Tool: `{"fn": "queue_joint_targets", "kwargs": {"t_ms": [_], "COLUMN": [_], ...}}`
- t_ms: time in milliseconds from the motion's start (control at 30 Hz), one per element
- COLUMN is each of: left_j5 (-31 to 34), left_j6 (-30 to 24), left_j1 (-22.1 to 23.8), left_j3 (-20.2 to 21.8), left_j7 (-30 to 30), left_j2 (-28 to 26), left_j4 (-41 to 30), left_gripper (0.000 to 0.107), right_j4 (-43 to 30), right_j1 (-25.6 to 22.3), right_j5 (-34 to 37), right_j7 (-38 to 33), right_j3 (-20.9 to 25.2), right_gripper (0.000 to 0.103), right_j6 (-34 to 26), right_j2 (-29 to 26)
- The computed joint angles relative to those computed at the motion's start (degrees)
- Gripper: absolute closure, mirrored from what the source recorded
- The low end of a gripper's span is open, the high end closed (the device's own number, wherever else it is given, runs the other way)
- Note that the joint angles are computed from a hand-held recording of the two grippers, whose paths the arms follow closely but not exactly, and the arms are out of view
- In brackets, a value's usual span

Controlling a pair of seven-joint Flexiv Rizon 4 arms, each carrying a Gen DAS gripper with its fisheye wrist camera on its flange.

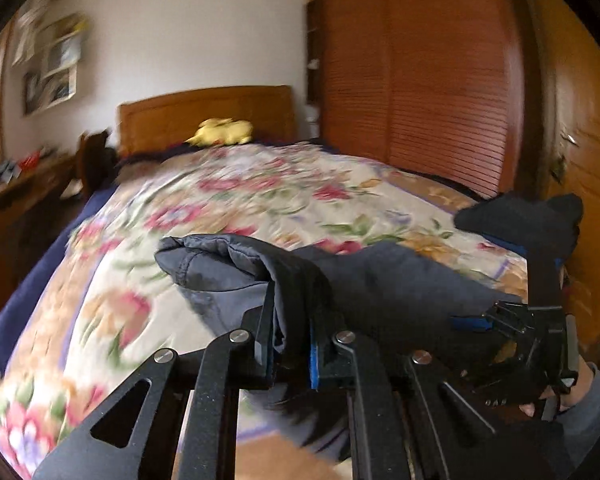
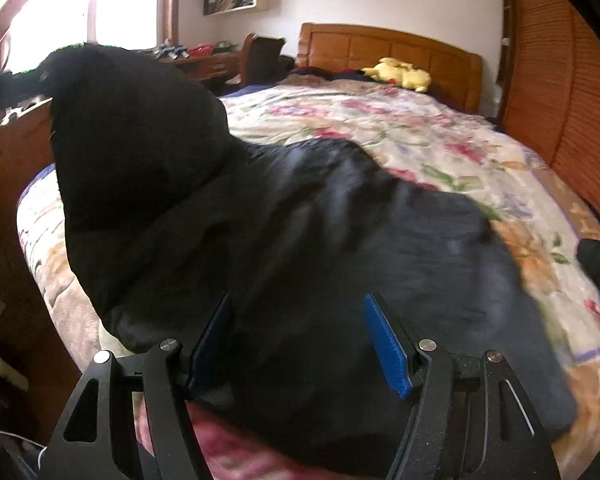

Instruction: Fold large clothes

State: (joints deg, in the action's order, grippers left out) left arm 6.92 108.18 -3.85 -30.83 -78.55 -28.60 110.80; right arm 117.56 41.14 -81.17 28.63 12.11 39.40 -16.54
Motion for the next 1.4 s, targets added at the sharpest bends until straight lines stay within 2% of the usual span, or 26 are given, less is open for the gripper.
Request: {"fn": "queue_joint_targets", "kwargs": {"t_ms": [200,500,567,700,767,833,867,900,1000,1033,1133,1233,1367,1400], "left_j5": [-2.3,-7.2,-8.8,-12.0,-13.3,-14.3,-14.6,-14.7,-14.1,-13.6,-11.6,-9.5,-6.4,-5.9], "left_j6": [-5.7,-11.8,-13.8,-17.0,-16.6,-16.1,-15.6,-14.4,-10.5,-9.3,-5.8,-2.5,-1.4,-1.0], "left_j1": [-7.5,-17.2,-19.7,-25.2,-24.1,-21.0,-20.9,-19.4,-14.9,-12.9,-10.5,-10.2,-5.4,-5.4], "left_j3": [0.3,0.6,2.3,9.1,8.1,4.7,4.5,3.1,-1.2,-3.0,-3.6,-0.6,-2.1,-1.2], "left_j7": [5.8,14.6,15.8,15.4,15.8,17.1,17.2,17.5,17.8,17.5,15.7,12.9,9.1,8.2], "left_j2": [-3.8,-7.6,-8.0,-7.4,-7.1,-6.2,-6.0,-5.2,-3.5,-2.9,-2.0,-1.0,-1.3,-1.4], "left_j4": [-8.7,-16.0,-17.1,-17.7,-16.4,-13.9,-13.3,-11.6,-7.2,-5.6,-3.5,-1.7,0.0,0.2], "left_gripper": [0.095,0.096,0.096,0.093,0.089,0.076,0.072,0.064,0.057,0.050,0.031,0.028,0.028,0.028], "right_j4": [6.4,13.9,14.7,14.5,14.6,14.5,14.6,14.3,14.9,15.0,15.1,14.5,13.7,13.2], "right_j1": [0.6,1.4,1.9,3.1,3.4,3.1,2.9,2.9,2.6,2.3,1.6,1.0,0.7,0.9], "right_j5": [2.9,9.7,11.6,14.2,14.2,13.7,13.2,12.9,11.5,11.0,9.6,8.3,6.6,6.5], "right_j7": [4.7,12.6,14.0,15.4,16.0,15.9,15.9,15.7,15.6,15.5,15.1,14.4,13.4,13.1], "right_j3": [3.0,8.5,9.7,11.0,11.1,10.6,10.4,10.3,10.0,9.8,9.4,8.9,8.7,8.9], "right_gripper": [0.034,0.034,0.034,0.034,0.034,0.034,0.034,0.034,0.034,0.034,0.034,0.034,0.034,0.034], "right_j6": [-6.9,-16.5,-19.0,-22.7,-22.9,-22.3,-21.8,-21.7,-20.9,-20.6,-19.9,-19.8,-20.9,-21.9], "right_j2": [6.0,13.6,14.7,14.9,14.9,14.8,14.7,14.5,14.8,14.9,14.8,14.6,14.6,14.4]}}
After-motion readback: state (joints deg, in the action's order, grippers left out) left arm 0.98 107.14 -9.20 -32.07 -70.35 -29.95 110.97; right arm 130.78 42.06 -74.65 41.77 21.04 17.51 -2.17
